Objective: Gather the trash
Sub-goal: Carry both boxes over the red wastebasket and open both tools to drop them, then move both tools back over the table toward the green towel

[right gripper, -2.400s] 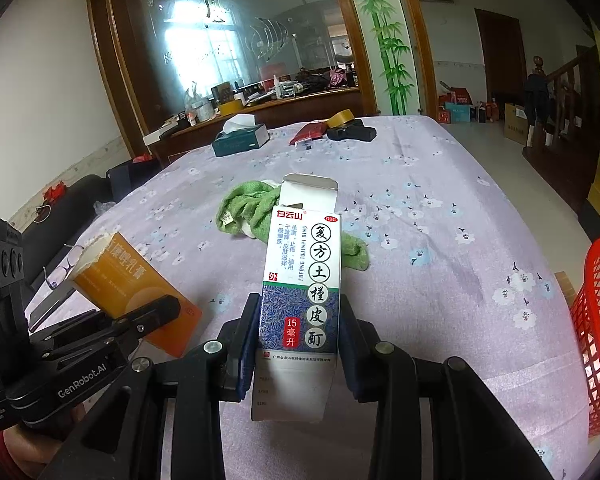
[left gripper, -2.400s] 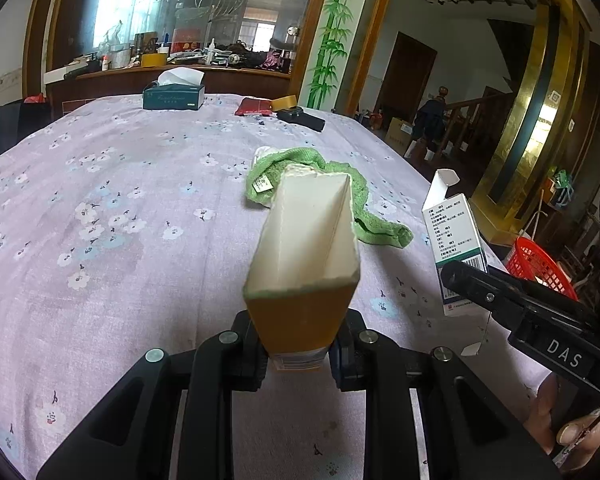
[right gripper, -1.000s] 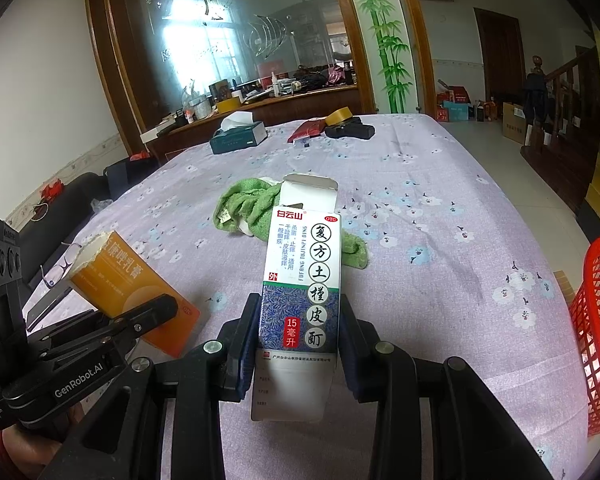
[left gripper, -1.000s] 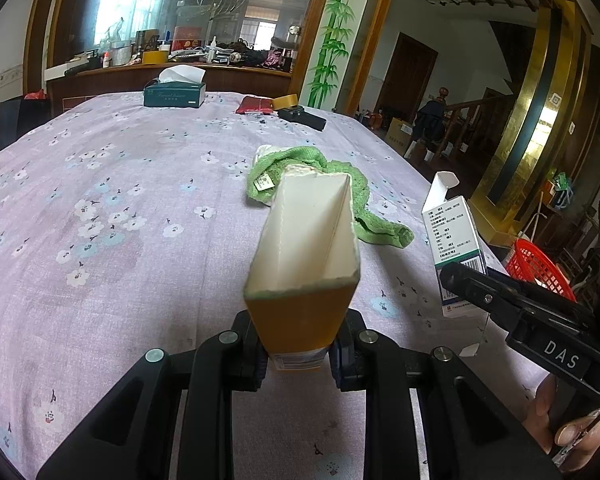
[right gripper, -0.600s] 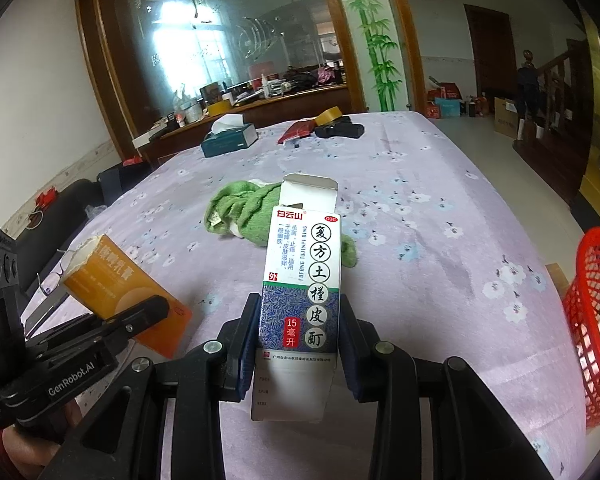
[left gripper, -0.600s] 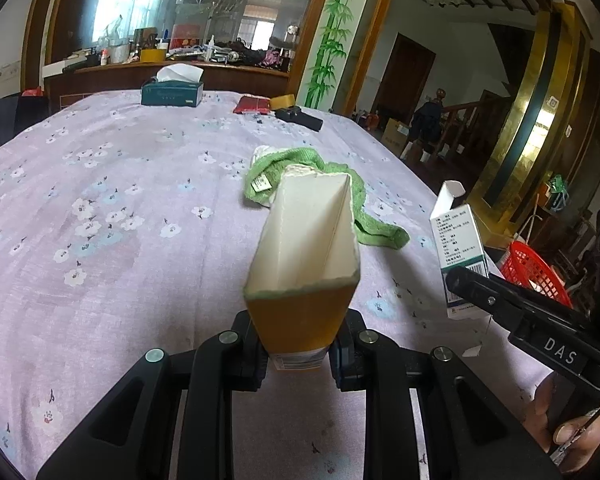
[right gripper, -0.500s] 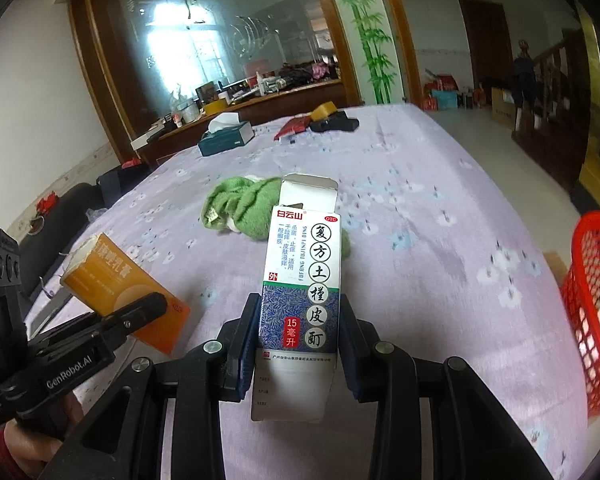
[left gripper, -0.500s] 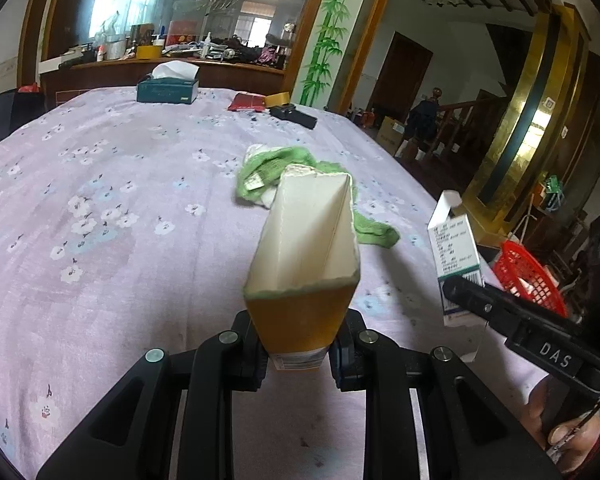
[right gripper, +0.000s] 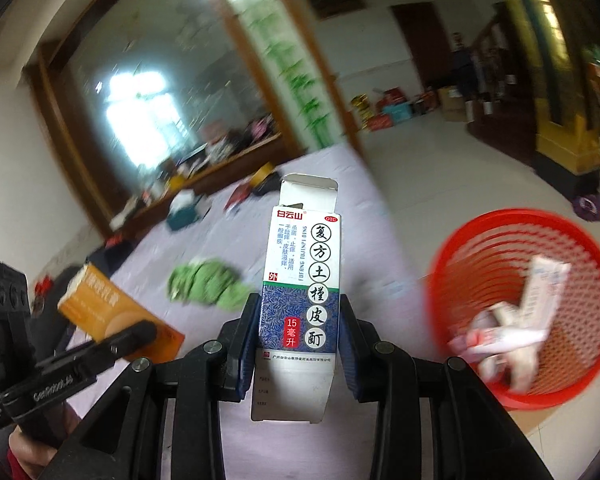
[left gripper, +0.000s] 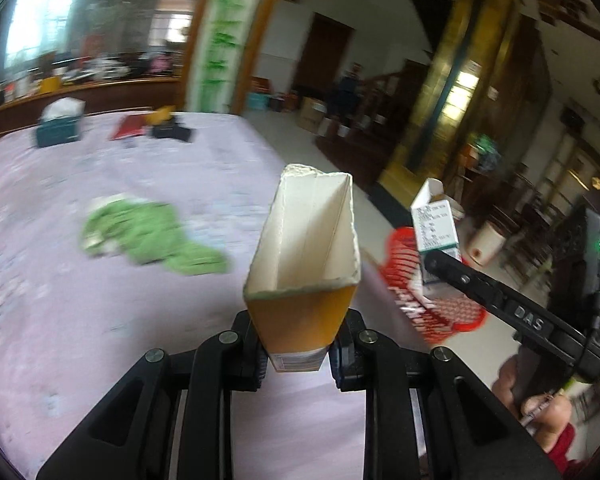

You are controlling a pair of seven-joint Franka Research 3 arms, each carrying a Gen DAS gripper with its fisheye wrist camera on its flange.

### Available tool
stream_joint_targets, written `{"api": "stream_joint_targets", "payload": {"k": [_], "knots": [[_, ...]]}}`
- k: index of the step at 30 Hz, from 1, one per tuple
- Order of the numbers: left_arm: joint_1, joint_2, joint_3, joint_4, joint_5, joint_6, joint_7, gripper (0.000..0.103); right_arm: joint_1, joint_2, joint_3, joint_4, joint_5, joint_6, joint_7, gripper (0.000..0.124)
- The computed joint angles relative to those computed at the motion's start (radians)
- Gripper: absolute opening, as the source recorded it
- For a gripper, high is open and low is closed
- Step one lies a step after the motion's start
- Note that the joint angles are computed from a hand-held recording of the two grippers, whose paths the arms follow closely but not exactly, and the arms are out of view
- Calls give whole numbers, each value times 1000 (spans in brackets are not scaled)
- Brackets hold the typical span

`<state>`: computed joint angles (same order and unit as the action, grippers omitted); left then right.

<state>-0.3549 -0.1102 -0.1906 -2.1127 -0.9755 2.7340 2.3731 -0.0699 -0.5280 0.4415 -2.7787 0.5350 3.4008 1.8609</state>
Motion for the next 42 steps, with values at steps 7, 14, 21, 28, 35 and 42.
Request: {"api": "stream_joint_targets", "payload": {"k": [7, 14, 21, 28, 35, 42], "knots": [[-37, 118, -83, 160, 94, -101, -59, 23, -124, -188, -18, -120, 10, -89, 63, 39], [-48, 303, -177, 341, 229, -157, -187, 23, -164, -213, -125, -171, -64, -134, 111, 39], [-5, 396, -255, 409, 271, -141, -272, 66, -179, -237, -194, -202, -128, -164, 158, 54], [26, 276, -228, 273, 268, -93, -256, 66, -157, -287, -197, -221, -172, -153, 193, 54], [37, 126, -142, 68, 256, 40, -201, 68, -75, -188, -162, -135, -203, -137, 192, 57], [49, 47, -38, -66, 234, 167, -175, 73, 5, -18, -132, 10, -249, -148, 148, 61]]}}
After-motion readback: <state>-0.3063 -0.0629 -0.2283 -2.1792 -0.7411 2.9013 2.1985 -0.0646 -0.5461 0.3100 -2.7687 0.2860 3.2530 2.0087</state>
